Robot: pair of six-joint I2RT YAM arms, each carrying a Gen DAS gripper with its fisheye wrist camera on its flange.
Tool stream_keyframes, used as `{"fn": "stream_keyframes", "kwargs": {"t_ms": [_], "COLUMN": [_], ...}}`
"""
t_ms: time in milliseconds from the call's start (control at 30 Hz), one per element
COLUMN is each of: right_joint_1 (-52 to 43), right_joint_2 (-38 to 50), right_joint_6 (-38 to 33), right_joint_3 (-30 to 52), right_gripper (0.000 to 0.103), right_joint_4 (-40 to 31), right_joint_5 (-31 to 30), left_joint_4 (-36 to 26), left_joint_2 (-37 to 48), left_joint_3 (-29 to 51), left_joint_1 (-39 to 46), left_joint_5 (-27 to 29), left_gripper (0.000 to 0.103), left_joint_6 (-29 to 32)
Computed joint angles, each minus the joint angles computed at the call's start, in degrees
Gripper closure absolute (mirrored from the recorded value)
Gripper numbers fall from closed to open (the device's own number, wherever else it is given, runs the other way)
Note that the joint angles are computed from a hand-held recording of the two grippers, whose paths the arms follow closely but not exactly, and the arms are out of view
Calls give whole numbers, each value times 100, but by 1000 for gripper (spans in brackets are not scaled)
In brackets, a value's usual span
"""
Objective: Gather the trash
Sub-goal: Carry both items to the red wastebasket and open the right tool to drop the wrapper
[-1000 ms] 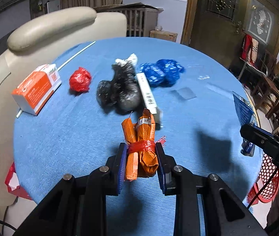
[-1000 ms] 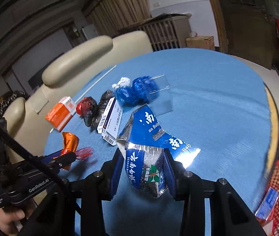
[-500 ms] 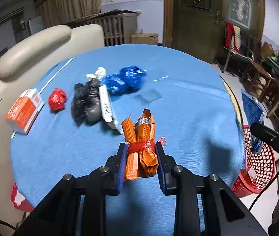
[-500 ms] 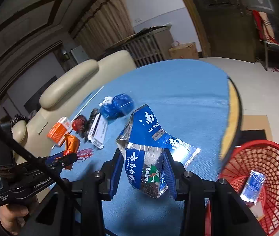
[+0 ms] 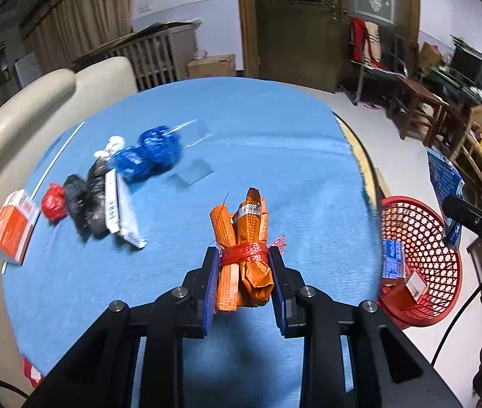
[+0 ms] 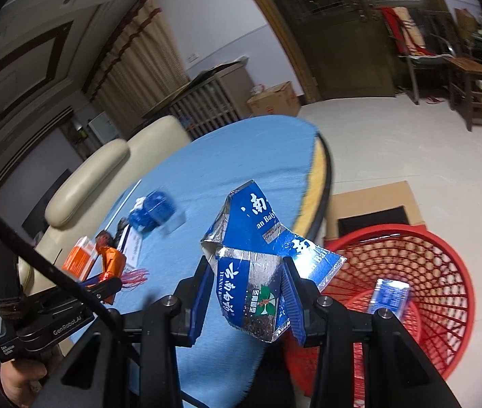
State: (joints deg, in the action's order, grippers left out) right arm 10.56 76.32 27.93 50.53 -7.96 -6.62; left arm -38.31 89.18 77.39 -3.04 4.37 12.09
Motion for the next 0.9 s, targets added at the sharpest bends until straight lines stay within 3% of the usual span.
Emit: {"fn": "stream_keyframes", "kwargs": {"t_ms": [433,900], "right_joint_1": [-1106,-1860], "right_joint_2": [-566,-494], "right_joint_6": [-94,-167], "right_joint_3": [-547,-972], "right_gripper": [61,61], "right_joint_4": [-116,-32], "right_joint_5": [-369,-748], "left_joint_4": [-45,-52], "left_joint_2": [191,492], "left_joint_3": [253,491], "left_joint_1": [-889,-1574], "left_joint_5": [-255,-425], "left_gripper": [74,74], "left_joint_6": [-111,-211]}}
